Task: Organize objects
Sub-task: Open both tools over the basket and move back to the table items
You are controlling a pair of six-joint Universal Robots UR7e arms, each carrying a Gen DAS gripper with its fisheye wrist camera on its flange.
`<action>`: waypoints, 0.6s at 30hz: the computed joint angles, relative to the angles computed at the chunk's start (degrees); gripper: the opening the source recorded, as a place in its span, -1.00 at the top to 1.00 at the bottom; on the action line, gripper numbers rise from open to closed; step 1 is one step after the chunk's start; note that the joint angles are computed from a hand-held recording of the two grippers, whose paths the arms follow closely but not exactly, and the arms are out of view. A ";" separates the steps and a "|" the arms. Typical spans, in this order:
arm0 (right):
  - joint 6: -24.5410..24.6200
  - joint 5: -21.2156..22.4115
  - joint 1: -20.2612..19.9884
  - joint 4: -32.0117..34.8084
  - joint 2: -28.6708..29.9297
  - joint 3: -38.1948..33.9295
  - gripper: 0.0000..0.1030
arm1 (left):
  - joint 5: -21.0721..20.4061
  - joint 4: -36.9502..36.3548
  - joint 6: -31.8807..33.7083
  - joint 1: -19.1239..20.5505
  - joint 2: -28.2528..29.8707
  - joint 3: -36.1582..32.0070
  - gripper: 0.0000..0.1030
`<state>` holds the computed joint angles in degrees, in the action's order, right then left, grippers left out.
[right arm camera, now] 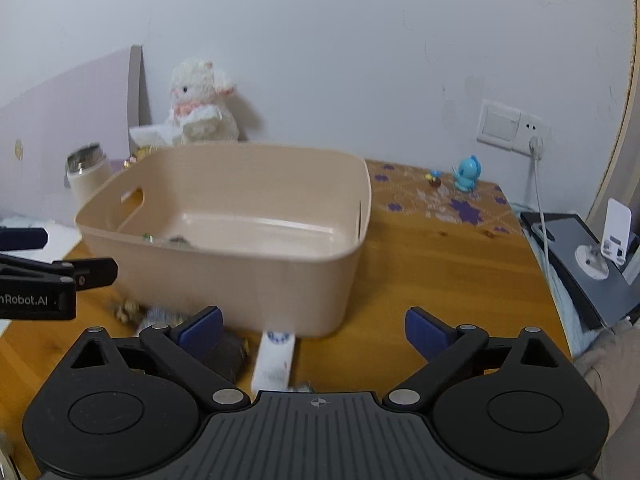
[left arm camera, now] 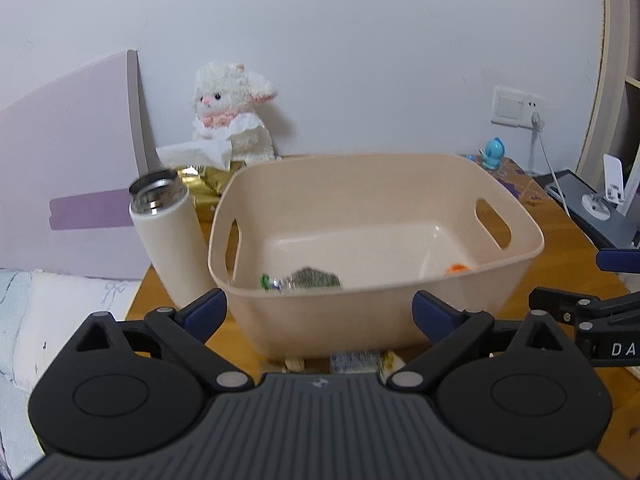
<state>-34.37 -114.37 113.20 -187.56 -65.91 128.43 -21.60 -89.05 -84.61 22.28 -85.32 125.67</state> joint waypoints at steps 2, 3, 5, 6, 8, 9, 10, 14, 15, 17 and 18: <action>-0.51 -0.33 -0.47 0.07 -0.66 1.04 -0.93 | -0.83 2.57 -3.08 -0.62 0.40 0.17 -0.93; -0.68 -0.41 -0.75 0.09 -0.93 1.51 -0.93 | -1.29 3.09 -3.78 -0.88 0.50 0.44 -0.93; -0.72 -0.60 -1.36 0.39 -1.47 2.44 -0.93 | -2.29 2.46 -4.01 -1.24 0.44 1.31 -0.93; -0.82 -0.67 -1.77 0.83 -1.74 2.83 -0.93 | -2.94 1.18 -3.50 -1.36 0.33 2.01 -0.93; -1.20 -0.94 -2.44 1.38 -1.90 3.45 -0.93 | -3.66 0.16 -3.62 -1.42 0.42 2.79 -0.93; -1.50 -1.13 -2.82 1.53 -1.92 3.72 -0.93 | -4.17 -0.61 -3.63 -1.45 0.53 3.33 -0.93; -1.81 -1.36 -3.18 1.68 -1.86 3.93 -0.93 | -4.60 -1.49 -3.36 -1.38 0.60 3.75 -0.93; -2.60 -1.95 -4.42 2.42 -1.45 4.32 -0.93 | -6.14 -5.95 -1.44 -0.90 1.04 5.59 -0.93; -2.78 -2.15 -4.71 2.86 -1.21 4.26 -0.93 | -6.39 -6.93 -0.91 -0.79 1.30 5.92 -0.93; -3.04 -2.31 -5.17 3.47 -0.67 4.21 -0.93 | -6.81 -8.91 0.35 -0.60 1.63 6.59 -0.93; -3.14 -2.36 -5.40 3.63 -0.32 4.15 -0.93 | -7.06 -10.71 1.71 -0.41 1.79 7.07 -0.93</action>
<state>-37.51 -116.73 107.80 -183.93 -66.24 132.58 -28.66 -99.76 -82.91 21.87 -83.52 132.73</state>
